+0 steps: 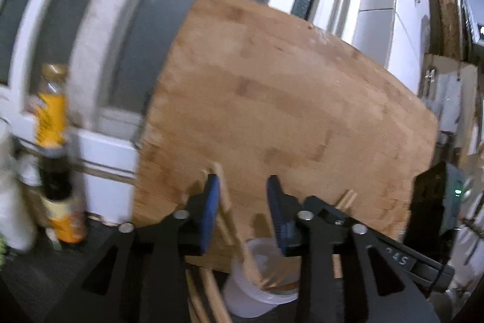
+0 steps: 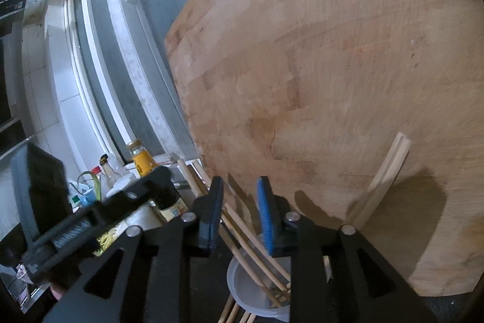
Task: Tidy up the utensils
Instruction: 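Lower both grippers back toward the chopstick pile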
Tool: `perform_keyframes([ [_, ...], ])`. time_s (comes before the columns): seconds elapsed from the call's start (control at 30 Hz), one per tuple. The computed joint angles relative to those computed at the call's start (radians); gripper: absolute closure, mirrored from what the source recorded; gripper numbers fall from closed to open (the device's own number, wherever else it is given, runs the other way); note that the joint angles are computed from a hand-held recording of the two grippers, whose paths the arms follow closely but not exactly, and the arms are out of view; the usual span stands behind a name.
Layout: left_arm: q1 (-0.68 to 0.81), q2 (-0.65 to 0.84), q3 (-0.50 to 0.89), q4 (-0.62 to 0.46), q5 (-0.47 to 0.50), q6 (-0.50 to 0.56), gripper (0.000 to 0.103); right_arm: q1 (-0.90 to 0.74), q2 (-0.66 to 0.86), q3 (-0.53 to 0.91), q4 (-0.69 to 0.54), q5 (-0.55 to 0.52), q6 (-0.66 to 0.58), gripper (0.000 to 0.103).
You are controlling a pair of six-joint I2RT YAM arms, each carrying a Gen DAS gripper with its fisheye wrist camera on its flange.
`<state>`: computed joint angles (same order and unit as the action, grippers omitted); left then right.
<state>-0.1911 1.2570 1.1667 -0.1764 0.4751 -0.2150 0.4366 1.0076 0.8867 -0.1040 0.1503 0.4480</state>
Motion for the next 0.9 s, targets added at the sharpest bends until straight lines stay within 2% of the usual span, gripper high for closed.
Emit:
perform_keyframes([
  [0.1,0.012,-0.05,-0.001,-0.04,-0.073,0.066,0.059,0.049,-0.02,0.005,-0.012,0.07,-0.005,0.07],
  [0.17,0.023,-0.084,-0.019,-0.046,-0.121,0.109,0.047,0.073,-0.029,0.009,-0.022,0.099,-0.002,0.069],
  [0.27,0.051,-0.119,-0.05,-0.044,-0.167,0.153,0.035,0.105,-0.039,0.01,-0.028,0.151,0.01,0.052],
  [0.4,0.082,-0.119,-0.055,-0.043,-0.19,0.137,0.023,0.137,-0.039,0.01,-0.026,0.222,0.012,0.036],
  [0.53,0.12,-0.127,-0.07,-0.008,-0.166,0.086,0.005,0.15,-0.043,0.006,-0.024,0.26,0.034,0.019],
  [0.67,0.135,-0.138,-0.088,0.021,-0.191,0.079,0.001,0.165,-0.056,-0.004,-0.015,0.301,0.028,0.016],
  [0.73,0.142,-0.122,-0.074,0.009,-0.188,0.079,0.001,0.168,-0.064,-0.012,-0.009,0.313,0.034,0.011],
  [0.9,0.127,-0.03,0.012,-0.102,-0.235,0.094,0.001,0.165,-0.065,-0.015,-0.013,0.354,0.049,0.009],
])
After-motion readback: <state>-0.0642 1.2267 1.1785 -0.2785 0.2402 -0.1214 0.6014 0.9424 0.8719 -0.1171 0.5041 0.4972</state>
